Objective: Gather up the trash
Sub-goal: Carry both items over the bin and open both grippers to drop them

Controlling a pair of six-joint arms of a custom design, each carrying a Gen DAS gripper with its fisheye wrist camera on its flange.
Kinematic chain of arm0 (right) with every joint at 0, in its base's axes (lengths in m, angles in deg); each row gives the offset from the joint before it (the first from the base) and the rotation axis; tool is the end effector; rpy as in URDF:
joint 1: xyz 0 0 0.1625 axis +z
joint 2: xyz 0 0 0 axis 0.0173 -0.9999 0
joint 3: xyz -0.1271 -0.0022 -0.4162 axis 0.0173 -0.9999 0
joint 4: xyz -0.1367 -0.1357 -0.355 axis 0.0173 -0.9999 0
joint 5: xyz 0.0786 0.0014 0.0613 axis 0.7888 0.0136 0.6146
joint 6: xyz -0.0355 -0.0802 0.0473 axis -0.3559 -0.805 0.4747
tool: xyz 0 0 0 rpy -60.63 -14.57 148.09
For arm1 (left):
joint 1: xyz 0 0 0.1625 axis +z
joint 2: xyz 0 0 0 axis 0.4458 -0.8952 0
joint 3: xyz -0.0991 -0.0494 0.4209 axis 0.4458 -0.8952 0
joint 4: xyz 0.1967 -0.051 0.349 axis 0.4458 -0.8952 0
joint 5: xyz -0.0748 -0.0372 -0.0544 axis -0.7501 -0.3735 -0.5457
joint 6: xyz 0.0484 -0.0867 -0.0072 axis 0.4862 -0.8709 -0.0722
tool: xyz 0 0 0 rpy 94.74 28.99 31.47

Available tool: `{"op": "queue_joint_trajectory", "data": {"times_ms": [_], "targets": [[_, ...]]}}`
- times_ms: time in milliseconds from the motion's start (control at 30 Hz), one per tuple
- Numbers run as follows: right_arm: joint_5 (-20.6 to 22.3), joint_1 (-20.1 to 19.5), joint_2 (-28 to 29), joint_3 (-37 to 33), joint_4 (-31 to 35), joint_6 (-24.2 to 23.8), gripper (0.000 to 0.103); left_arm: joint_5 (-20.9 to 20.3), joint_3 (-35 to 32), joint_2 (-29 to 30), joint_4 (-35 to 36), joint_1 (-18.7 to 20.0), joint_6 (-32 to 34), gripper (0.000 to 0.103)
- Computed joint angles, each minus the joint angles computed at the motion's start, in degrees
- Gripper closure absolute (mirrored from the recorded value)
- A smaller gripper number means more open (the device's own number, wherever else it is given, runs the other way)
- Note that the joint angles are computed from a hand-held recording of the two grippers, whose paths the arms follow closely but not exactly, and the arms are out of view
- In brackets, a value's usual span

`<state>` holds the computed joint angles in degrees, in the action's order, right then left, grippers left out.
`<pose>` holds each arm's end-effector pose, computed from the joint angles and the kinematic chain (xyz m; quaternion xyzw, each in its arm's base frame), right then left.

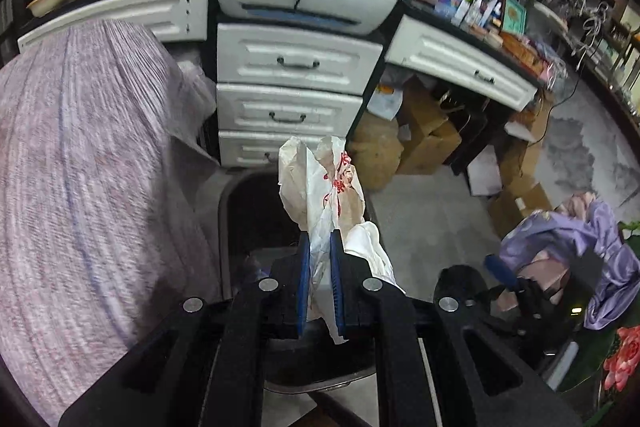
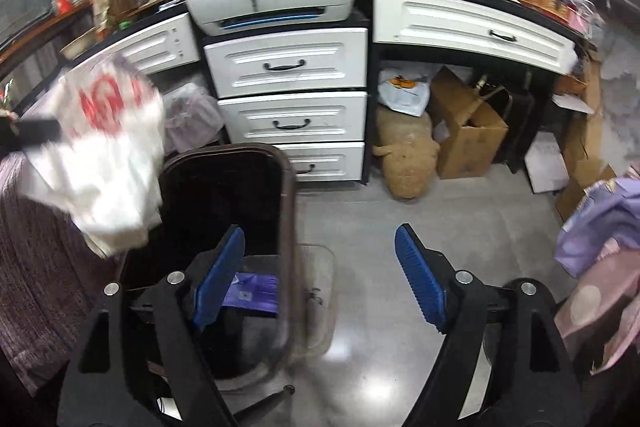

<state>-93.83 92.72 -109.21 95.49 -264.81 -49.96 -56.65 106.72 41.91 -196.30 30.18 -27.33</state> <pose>0.1123 -0.6793 0.1574 0.0002 -0.8280 0.4228 0.3682 -0.2859 -0.7632 0.1240 0.2495 0.9291 -0.1871 0.1985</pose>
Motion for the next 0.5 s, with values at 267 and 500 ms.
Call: {"op": "queue_joint_trajectory", "data": {"times_ms": [267,500], "targets": [[-0.54,-0.91,-1.79,2.99,-1.35,3.2,0.024,0.9,-7.17,5.55,11.12,1.29,-3.93,0.093],[-0.15,-1.38,-2.07,3.74,-1.62,4.67,0.02,1.26,-6.74,6.12,9.37,1.55,-2.95,0.051]]}}
